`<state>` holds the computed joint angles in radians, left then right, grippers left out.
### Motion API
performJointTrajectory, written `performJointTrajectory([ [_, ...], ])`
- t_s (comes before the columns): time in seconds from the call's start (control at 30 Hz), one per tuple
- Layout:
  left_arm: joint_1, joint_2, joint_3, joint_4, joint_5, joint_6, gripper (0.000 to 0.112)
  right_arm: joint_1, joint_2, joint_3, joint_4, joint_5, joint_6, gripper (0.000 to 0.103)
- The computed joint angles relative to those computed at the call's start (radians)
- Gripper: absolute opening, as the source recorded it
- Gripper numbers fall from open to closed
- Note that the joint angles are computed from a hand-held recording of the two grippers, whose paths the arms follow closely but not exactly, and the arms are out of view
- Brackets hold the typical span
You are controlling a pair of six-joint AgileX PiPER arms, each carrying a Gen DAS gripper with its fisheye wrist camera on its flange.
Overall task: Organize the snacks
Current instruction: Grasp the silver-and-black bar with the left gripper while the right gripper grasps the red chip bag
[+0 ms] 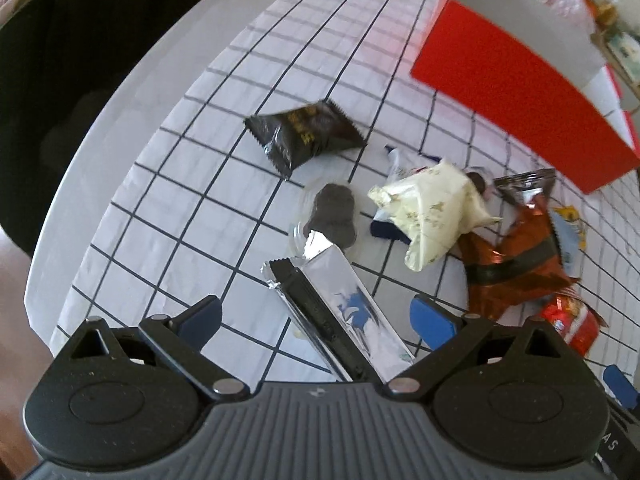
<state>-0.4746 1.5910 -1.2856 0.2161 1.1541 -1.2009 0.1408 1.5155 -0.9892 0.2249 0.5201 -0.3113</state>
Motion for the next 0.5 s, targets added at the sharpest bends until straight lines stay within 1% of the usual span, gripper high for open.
performJointTrajectory([
  [0.07, 0.006, 0.022, -0.003, -0.012, -0.003, -0.001, 0.101, 0.012, 0.013, 0.0, -0.014, -0.01, 0.007, 0.099],
  [0.17, 0.022, 0.047, -0.001, -0.037, -0.013, 0.002, 0.101, 0.034, 0.037, -0.005, -0.086, -0.03, 0.079, 0.1],
  [0.23, 0.029, 0.052, 0.007, -0.048, -0.025, -0.004, 0.1, 0.038, 0.056, -0.019, -0.086, -0.028, 0.095, 0.1],
  [0.37, 0.019, 0.063, 0.006, -0.049, -0.026, -0.013, 0.1, 0.054, 0.073, -0.035, -0.112, -0.027, 0.138, 0.099],
  [0.43, 0.011, 0.07, 0.003, -0.049, -0.024, -0.018, 0.097, 0.058, 0.077, -0.045, -0.1, -0.014, 0.145, 0.099],
  [0.5, 0.005, 0.077, 0.001, -0.046, -0.021, -0.021, 0.093, 0.078, 0.087, -0.052, -0.147, -0.013, 0.202, 0.099],
])
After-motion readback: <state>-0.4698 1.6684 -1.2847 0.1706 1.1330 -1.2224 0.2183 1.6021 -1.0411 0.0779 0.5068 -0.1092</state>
